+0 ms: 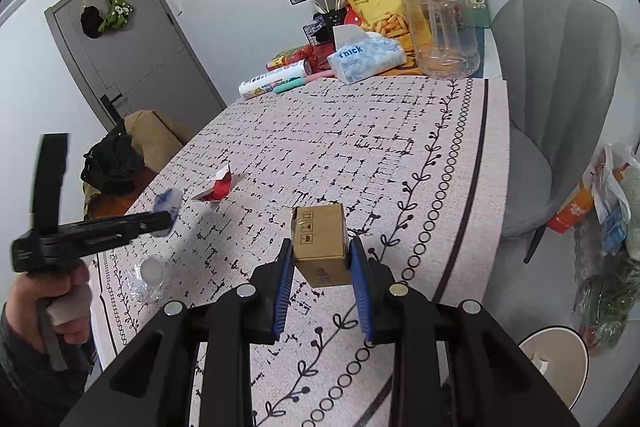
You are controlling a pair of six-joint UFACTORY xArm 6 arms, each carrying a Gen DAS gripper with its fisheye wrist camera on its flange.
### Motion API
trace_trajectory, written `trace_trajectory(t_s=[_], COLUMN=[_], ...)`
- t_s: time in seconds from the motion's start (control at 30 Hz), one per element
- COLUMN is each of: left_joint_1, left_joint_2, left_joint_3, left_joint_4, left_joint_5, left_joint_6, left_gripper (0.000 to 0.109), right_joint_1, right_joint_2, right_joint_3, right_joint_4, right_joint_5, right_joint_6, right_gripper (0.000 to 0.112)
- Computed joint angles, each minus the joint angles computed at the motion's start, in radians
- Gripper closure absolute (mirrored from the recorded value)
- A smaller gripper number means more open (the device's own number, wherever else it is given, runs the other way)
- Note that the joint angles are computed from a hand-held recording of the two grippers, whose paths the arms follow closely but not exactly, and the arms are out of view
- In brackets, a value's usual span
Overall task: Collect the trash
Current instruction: 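Carry the box and blue tissue pack to the bin and open both tools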
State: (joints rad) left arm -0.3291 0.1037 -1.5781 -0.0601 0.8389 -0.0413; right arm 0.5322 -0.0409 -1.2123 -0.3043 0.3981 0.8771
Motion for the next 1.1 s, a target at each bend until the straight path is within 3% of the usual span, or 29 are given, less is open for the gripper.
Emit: trace_trajectory(t_s=[0.17, 0.57, 0.83, 1.1], left_joint_1=[-0.038, -0.211, -0.343, -0.452], left_joint_2=[-0.049, 0.026, 0.178, 0.373], left_joint_3=[0.040, -0.008, -0.163, -0.398], left_joint_4=[-0.122, -0.179, -0.207, -0.184], left_joint_5=[-0.063, -0.135, -0.077, 0.026], left_joint_6=[0.084, 0.124, 0.154, 0.138], left_gripper=[0.071, 0.070, 0.070, 0.070], right_joint_1=[-0.006, -0.091, -0.211, -0.349], right_joint_2=[-0.082, -0.366, -0.602, -0.757], right_joint_3=[0.067, 0.318, 0.544, 0.725], right_joint_4=[-0.065, -0.170, -0.142, -0.012], right_joint_5=[0.003, 0.041, 0.077, 0.085], right_joint_6=[0.058, 0.176, 0.198, 0.106], right_gripper=[0.084, 0.084, 0.084, 0.084])
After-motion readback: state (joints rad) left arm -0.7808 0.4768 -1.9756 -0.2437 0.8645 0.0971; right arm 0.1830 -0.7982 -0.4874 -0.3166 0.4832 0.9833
